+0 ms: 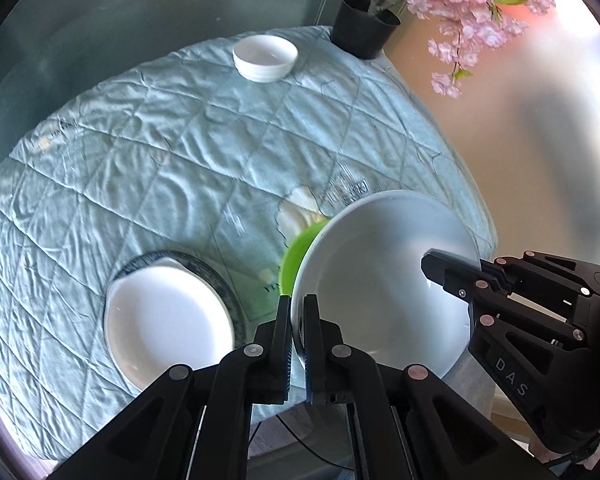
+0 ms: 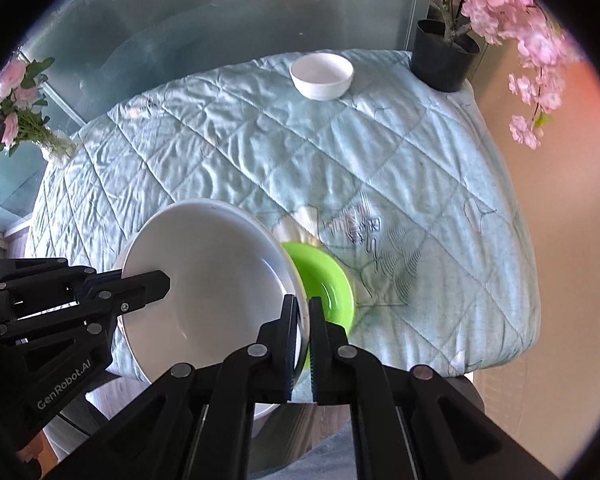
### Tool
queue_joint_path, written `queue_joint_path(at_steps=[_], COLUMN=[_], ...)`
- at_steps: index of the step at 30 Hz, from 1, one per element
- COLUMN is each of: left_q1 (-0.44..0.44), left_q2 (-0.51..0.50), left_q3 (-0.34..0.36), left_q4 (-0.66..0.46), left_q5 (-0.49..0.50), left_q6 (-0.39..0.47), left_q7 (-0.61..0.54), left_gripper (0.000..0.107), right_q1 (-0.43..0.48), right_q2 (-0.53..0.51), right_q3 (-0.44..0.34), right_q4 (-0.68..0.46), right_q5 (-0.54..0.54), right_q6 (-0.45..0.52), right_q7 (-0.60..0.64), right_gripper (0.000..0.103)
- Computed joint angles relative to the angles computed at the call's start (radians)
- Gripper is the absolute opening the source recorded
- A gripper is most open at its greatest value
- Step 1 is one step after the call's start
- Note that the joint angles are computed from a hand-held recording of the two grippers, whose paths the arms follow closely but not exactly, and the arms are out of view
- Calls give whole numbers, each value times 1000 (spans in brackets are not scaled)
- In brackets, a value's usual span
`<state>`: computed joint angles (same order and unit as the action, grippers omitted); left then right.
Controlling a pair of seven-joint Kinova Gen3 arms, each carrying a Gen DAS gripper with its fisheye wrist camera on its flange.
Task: Organize plates and bowls
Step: 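Lower the larger white bowl into the green bowl with both grippers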
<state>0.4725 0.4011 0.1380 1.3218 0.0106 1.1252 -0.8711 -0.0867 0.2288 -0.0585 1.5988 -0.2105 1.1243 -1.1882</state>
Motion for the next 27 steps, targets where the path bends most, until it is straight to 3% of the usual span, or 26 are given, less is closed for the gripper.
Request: queue_joint_path(at_steps=[12, 27], left_q1=[10, -43], left_q2=[48, 158], left_q3=[7, 2], left_q4=[42, 34], left_q5=[32, 89], left_q6=[-54, -98], left_q7=[23, -48], left_gripper=[1, 0], right_q1=[29, 38], right_q2=[20, 149], right_q3=[8, -2], right_q4=[71, 43], right_q5=[-12, -15], right_q6=[-38, -50], right_q7=[38, 20], right_gripper=[5, 5])
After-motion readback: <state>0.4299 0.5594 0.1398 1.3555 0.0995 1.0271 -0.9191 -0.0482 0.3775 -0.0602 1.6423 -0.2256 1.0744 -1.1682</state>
